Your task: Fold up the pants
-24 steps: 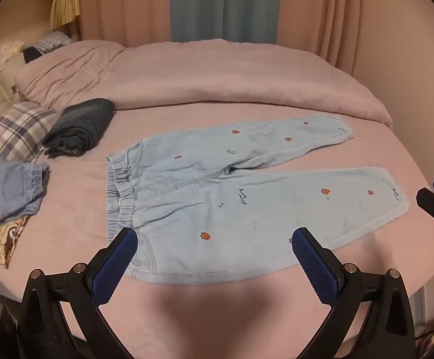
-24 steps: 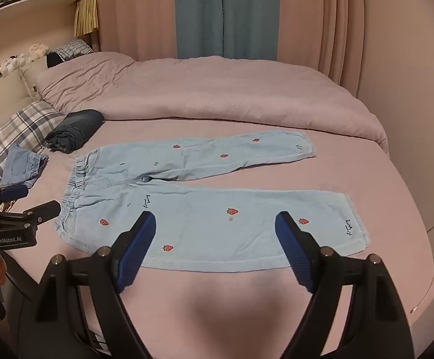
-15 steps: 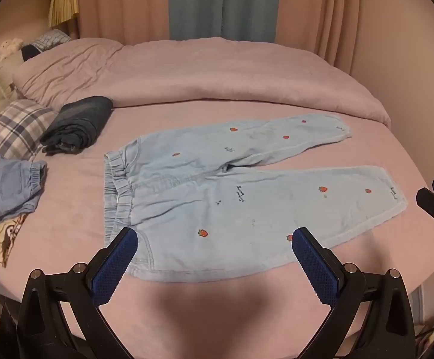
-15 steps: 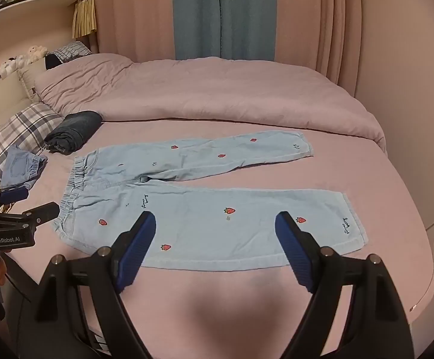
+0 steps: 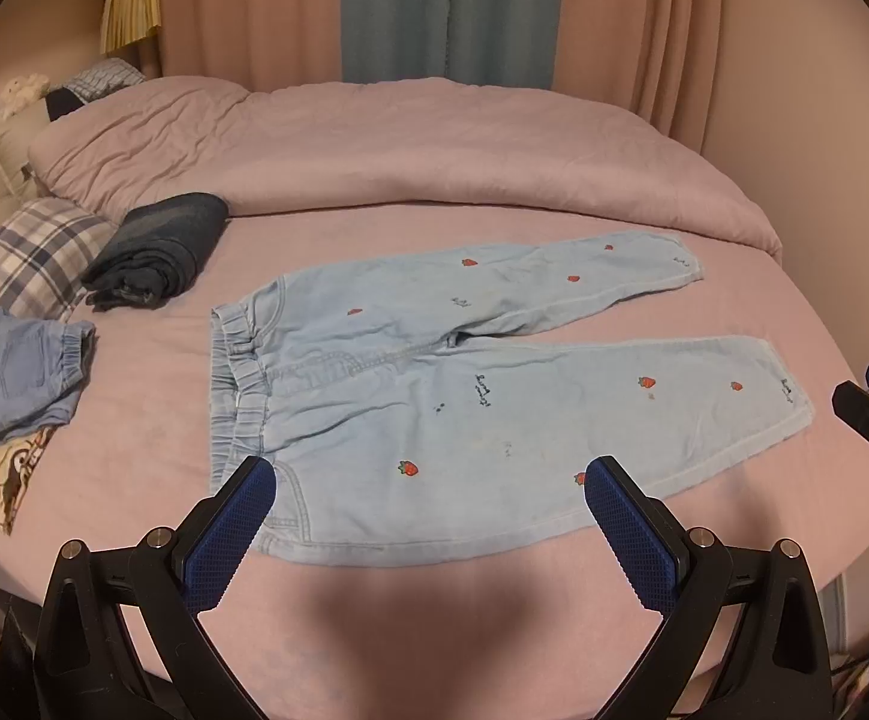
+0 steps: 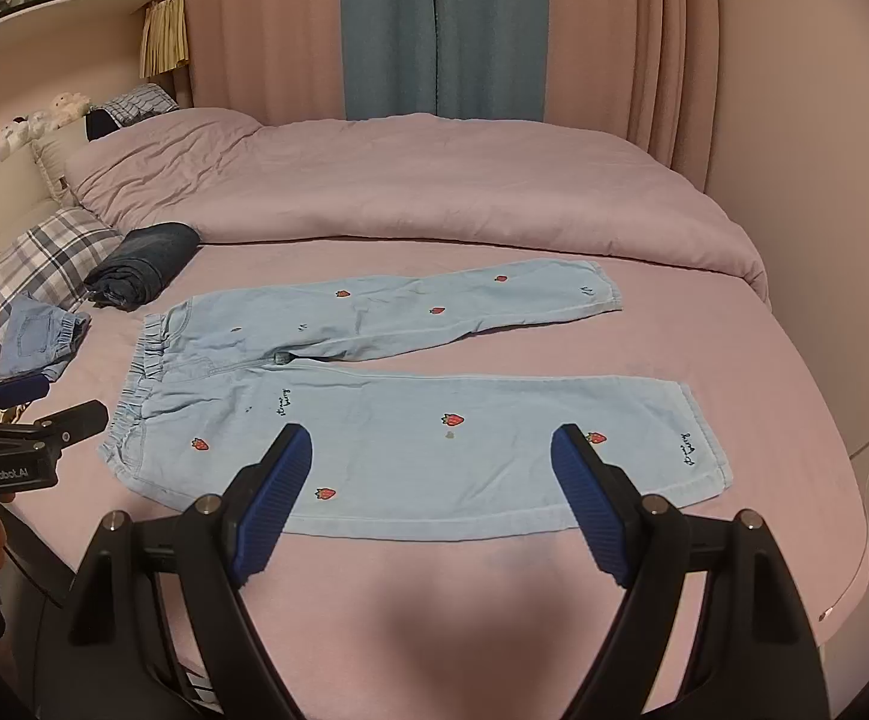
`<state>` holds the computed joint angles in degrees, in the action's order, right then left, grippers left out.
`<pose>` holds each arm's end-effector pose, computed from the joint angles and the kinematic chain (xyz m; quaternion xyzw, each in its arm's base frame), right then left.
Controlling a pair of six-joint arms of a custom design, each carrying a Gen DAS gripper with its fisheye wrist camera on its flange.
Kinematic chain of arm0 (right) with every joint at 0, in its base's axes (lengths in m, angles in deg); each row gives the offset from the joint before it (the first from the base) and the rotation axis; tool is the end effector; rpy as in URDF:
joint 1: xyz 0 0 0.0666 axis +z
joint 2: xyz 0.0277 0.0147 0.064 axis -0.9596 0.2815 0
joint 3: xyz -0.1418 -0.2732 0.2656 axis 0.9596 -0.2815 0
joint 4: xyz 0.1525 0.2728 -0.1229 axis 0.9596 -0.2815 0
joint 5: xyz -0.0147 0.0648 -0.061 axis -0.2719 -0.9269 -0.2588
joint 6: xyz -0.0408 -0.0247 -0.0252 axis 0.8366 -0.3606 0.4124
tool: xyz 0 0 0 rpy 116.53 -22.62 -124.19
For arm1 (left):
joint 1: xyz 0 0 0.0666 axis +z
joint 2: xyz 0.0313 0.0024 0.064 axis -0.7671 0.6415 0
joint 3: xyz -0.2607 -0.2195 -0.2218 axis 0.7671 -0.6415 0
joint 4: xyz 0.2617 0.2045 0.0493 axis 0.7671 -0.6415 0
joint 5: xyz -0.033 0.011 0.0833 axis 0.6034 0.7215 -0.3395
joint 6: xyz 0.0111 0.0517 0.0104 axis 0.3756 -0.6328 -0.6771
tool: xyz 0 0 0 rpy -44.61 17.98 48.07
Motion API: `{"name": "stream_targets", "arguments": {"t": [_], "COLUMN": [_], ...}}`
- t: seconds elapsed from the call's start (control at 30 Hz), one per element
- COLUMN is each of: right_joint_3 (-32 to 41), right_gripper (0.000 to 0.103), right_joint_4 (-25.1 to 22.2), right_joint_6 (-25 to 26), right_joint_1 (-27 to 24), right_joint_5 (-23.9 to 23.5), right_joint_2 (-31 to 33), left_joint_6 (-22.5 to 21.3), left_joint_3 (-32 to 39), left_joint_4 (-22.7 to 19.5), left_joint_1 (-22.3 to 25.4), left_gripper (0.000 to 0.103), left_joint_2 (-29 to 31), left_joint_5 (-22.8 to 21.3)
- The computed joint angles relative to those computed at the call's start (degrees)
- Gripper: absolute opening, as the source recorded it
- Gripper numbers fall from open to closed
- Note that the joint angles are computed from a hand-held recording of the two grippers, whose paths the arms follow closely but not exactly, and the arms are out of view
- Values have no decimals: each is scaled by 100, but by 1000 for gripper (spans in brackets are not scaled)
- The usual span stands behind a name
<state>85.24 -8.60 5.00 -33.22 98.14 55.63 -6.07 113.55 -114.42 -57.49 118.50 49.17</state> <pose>0.3609 0.2811 0.4896 0.0574 0.9134 -0.0299 0.4019 0.3826 -0.0535 0.4695 0.1038 0.9307 -0.0548 0.3464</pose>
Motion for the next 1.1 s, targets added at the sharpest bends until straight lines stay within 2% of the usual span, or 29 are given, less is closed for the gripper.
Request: {"name": "stream_targets", "arguments": {"t": [1.1], "right_joint_3": [-105], "right_gripper": [83], "right_joint_4": [97], "right_joint_6": [59], "right_joint_1": [-61], "right_joint_5": [-10], "right_joint_2": [-58], "left_joint_6": [5], "left_joint_3": [-68], "left_joint_4": [-2], "left_joint_1": [-5], "left_gripper": [102], "left_joint_2": [-12], "left_joint_5": [127]}}
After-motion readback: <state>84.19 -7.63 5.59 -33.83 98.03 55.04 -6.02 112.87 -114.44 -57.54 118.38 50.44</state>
